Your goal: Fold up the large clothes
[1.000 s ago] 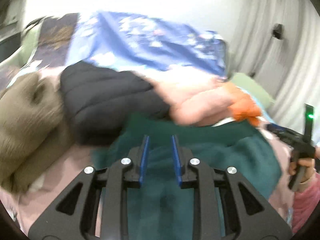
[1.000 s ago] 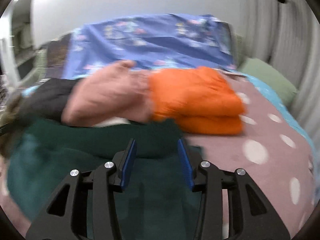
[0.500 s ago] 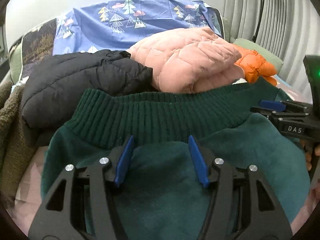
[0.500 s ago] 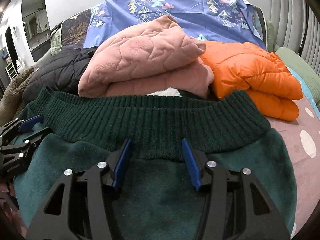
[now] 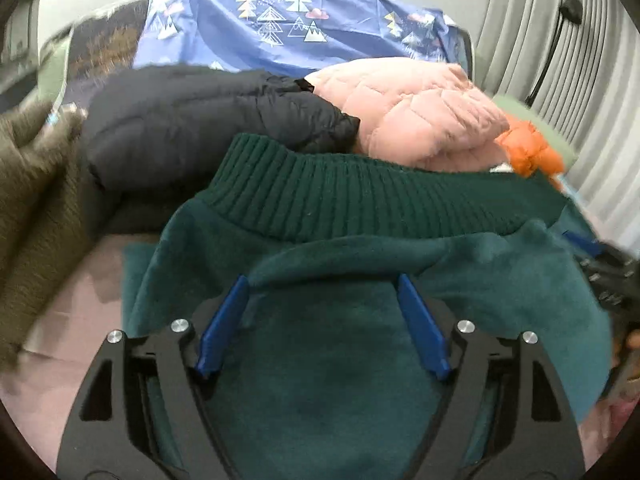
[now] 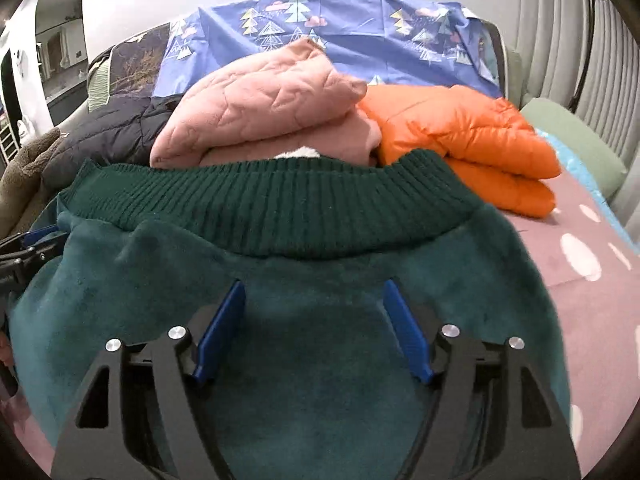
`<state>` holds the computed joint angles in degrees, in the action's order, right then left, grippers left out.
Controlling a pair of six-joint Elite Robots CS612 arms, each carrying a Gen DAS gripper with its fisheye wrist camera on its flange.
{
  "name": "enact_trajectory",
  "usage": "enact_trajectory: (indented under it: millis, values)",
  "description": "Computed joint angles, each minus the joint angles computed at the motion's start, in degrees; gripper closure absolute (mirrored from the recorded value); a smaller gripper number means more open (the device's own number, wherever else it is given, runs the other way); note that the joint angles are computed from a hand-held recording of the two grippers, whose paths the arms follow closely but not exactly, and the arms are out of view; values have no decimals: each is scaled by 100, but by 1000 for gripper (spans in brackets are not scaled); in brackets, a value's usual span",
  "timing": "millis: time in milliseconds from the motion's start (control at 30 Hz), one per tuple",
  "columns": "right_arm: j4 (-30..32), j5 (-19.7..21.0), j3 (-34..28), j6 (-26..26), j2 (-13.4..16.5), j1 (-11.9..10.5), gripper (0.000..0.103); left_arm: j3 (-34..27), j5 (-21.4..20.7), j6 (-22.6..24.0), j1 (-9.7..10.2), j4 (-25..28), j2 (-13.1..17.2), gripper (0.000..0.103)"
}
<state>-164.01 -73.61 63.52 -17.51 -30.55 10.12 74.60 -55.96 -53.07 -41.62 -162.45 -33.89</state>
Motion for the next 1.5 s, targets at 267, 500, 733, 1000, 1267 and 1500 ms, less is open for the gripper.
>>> enact_trajectory:
  millis: [267, 500, 733, 1000, 1267, 1500]
  values:
    - [-1004, 220, 822, 1038, -493, -367, 34, 777, 240, -212, -164, -924, -384, 28]
    - [-385, -52, 607, 966, -190, -372, 31, 792, -59, -140, -126, -1128, -208, 25]
    - [-716, 148, 1142, 1215, -564, -486, 33, 999, 129, -230, -234, -1163, -383, 28]
    - [-712, -222, 1362, 742, -560, -477, 31, 1187, 120, 100, -375, -1366, -340, 25]
    - [-1239, 235, 1625, 733, -852, -411, 32, 1266, 279, -142, -447, -1305, -529, 29]
    - [-1685, 896, 1517, 363, -758, -179, 32, 861, 347, 114, -500, -768, -440, 29]
